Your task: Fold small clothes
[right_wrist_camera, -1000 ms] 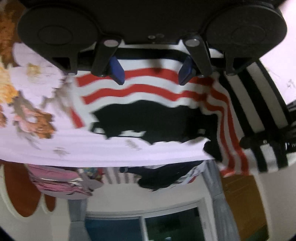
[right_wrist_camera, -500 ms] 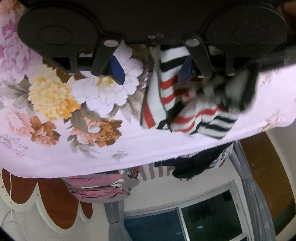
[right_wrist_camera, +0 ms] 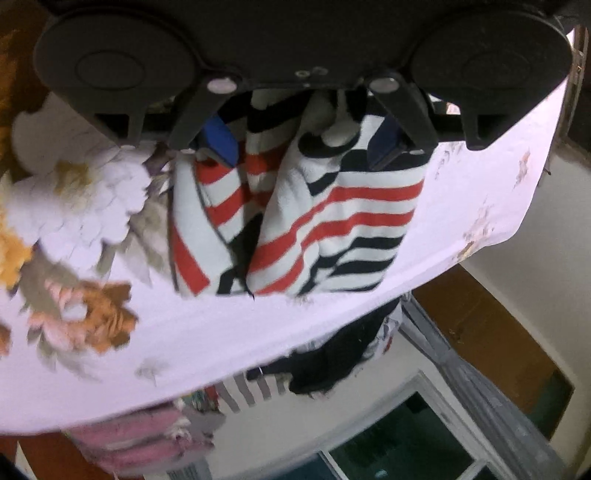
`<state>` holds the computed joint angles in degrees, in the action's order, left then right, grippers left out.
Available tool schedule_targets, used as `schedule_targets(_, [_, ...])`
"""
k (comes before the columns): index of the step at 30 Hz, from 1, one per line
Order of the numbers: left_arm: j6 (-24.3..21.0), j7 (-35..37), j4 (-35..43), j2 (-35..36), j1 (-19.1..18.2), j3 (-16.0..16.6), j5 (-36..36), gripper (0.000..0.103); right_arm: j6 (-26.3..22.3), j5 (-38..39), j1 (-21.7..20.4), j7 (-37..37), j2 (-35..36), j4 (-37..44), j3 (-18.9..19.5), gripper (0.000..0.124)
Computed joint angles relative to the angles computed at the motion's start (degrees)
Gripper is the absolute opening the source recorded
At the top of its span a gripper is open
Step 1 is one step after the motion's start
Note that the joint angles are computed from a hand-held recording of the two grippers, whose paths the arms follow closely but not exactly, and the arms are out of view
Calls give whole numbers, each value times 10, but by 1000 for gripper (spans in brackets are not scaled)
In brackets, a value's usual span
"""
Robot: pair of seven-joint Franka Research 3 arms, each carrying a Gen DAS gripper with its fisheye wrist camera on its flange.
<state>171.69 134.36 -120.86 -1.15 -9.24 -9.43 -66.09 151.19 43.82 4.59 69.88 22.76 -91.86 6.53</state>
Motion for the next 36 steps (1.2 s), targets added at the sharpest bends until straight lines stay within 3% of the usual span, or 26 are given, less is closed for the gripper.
schedule_targets(4, [35, -83, -22, -9, 13, 12, 64, 58, -27, 13, -7, 21, 29, 29, 5, 74])
schedule_targets(8, [47, -146, -22, 1, 19, 21, 104, 58, -19, 4, 1, 33, 41, 40, 4, 49])
schedule_targets(11, [57, -198, -6, 26, 27, 16, 154, 58, 3, -6, 5, 21, 37, 37, 8, 30])
schedule_targets(14, [66, -253, 16, 55, 37, 4, 215, 58, 58, 12, 1, -36, 14, 10, 24, 23])
schedule_targets(20, [56, -198, 65, 94, 87, -71, 183, 58, 168, 30, 3, -130, -35, -52, 36, 22])
schedule_targets(24, [33, -239, 80, 114, 95, -83, 230, 58, 150, -19, 22, -60, -26, -66, -8, 22])
schedule_targets(29, [13, -345, 87, 134, 81, -59, 347, 58, 134, -12, 4, -22, -23, -82, 2, 26])
schedule_targets(32, [3, -360, 90, 140, 99, -72, 375, 58, 91, 39, -22, -42, -43, -88, 19, 32])
schedule_targets(36, [-7, -355, 94, 145, 122, -92, 384, 59, 63, 68, -21, -63, -86, -128, 5, 37])
